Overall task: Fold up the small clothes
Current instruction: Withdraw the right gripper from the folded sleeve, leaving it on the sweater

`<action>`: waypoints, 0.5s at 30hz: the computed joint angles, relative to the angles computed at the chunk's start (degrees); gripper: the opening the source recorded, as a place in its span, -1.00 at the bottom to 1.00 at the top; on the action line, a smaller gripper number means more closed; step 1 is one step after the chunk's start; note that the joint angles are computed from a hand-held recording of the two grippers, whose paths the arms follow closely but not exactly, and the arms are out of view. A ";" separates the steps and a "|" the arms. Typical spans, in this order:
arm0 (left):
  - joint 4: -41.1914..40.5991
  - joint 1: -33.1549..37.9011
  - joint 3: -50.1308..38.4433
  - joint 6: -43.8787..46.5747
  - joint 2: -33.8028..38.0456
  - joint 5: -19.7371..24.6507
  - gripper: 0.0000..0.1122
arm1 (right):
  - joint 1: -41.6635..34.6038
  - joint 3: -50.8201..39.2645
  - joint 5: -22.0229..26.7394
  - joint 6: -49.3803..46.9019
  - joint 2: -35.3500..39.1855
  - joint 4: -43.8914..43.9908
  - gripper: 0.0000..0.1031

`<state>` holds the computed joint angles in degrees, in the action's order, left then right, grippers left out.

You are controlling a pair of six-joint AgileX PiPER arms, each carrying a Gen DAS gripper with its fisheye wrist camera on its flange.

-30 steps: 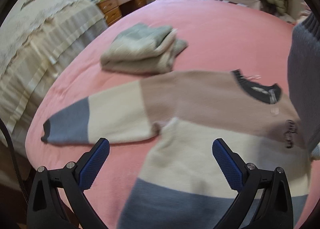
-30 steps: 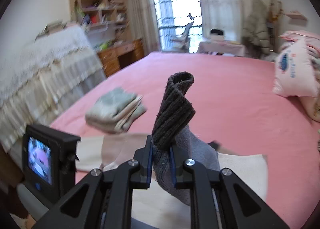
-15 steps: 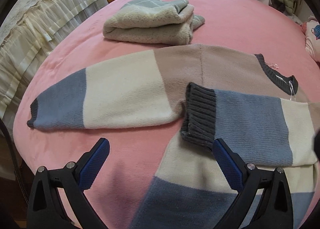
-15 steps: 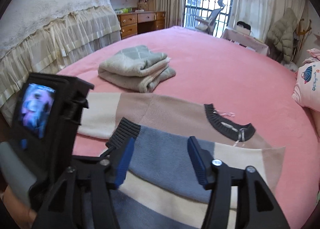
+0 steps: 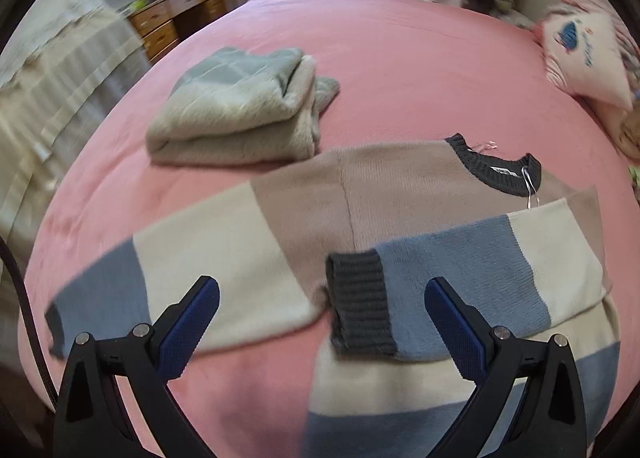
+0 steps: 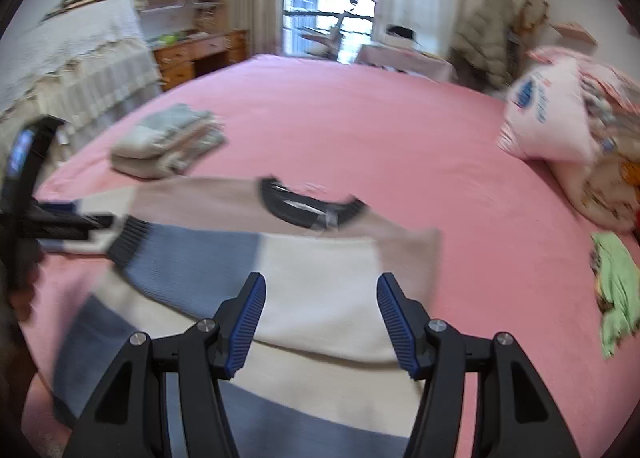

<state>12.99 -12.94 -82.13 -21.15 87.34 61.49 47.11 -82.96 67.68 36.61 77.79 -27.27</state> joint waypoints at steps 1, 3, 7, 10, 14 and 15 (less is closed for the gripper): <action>-1.98 1.99 -0.77 4.33 0.91 -0.71 0.78 | -2.23 1.50 -1.06 -0.71 -0.80 1.35 0.13; -6.15 5.51 -2.10 11.43 2.99 -1.36 0.61 | -7.62 4.55 -3.40 -2.71 -2.18 4.77 0.13; -14.32 10.91 -6.42 21.42 10.25 2.16 0.01 | -17.41 8.45 -7.16 -7.51 -2.91 12.14 0.13; -15.66 11.43 -6.18 23.21 12.44 1.14 -0.02 | -21.56 9.63 -8.53 -9.13 -1.90 14.62 0.13; -20.87 12.33 -6.06 26.32 13.37 -0.24 -0.02 | -25.83 9.48 -9.90 -11.20 0.57 16.51 0.13; -21.14 11.92 -6.16 26.59 13.68 -0.26 -0.02 | -26.84 8.61 -10.09 -11.82 1.76 16.92 0.13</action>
<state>-8.15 -1.01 -88.30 5.44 101.01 61.23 20.27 -74.36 57.59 24.79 79.55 -10.35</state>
